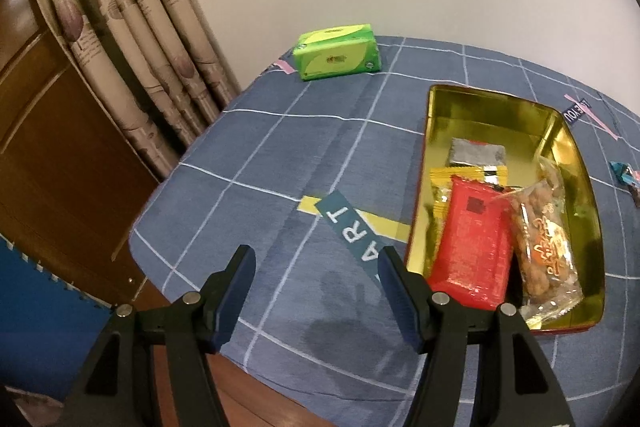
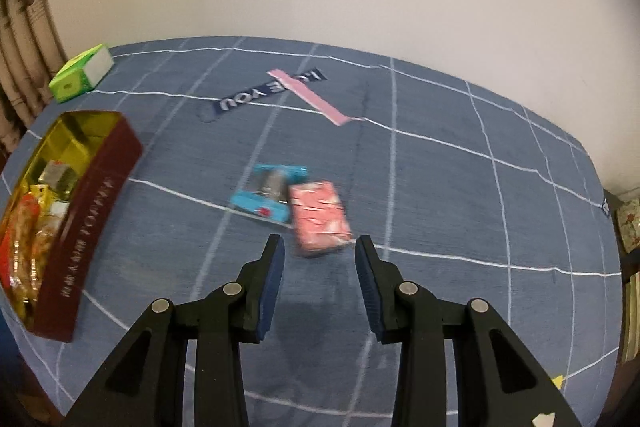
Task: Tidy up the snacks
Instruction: 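Move the right gripper to the pink patterned candy and grasp it, then grasp the blue-wrapped candy with the left gripper while the right holds the pink candy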
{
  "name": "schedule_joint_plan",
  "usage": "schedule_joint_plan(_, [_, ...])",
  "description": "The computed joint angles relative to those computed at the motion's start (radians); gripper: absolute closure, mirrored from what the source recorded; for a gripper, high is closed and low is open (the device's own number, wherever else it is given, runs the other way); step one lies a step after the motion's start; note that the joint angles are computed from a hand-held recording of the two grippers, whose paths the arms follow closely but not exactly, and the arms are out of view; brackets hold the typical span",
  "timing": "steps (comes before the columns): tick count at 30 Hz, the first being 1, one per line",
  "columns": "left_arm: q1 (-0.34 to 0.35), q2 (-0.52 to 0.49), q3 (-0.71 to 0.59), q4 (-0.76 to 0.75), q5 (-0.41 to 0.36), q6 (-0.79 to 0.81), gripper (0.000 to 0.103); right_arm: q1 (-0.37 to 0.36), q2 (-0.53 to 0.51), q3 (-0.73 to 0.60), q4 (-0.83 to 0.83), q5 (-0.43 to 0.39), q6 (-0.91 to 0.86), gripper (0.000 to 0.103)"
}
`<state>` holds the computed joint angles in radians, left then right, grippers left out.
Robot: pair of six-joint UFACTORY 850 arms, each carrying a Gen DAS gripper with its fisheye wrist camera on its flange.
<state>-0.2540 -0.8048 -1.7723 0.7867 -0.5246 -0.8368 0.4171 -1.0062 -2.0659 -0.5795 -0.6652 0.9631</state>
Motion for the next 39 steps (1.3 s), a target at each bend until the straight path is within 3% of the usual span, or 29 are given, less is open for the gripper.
schedule_joint_plan(4, [-0.001,0.0,-0.015,-0.084,0.006,0.054,0.038,-0.02,-0.005,0.014,0.04,0.049,-0.039,0.069])
schedule_joint_plan(15, [-0.056,-0.043,-0.141,-0.111,-0.055,0.118,0.038,-0.045,-0.034,-0.005,0.164,0.161,-0.18,0.068])
schedule_joint_plan(20, [-0.09,-0.097,-0.246,-0.169,-0.072,0.209,0.038,-0.054,-0.031,0.007,0.25,0.184,-0.227,0.068])
schedule_joint_plan(33, [-0.167,-0.248,-0.501,-0.342,-0.117,0.461,0.038,-0.059,-0.08,-0.061,0.214,0.169,-0.168,0.066])
schedule_joint_plan(39, [-0.197,-0.348,-0.664,-0.413,-0.179,0.539,0.038,-0.062,-0.08,-0.059,0.203,0.184,-0.179,0.073])
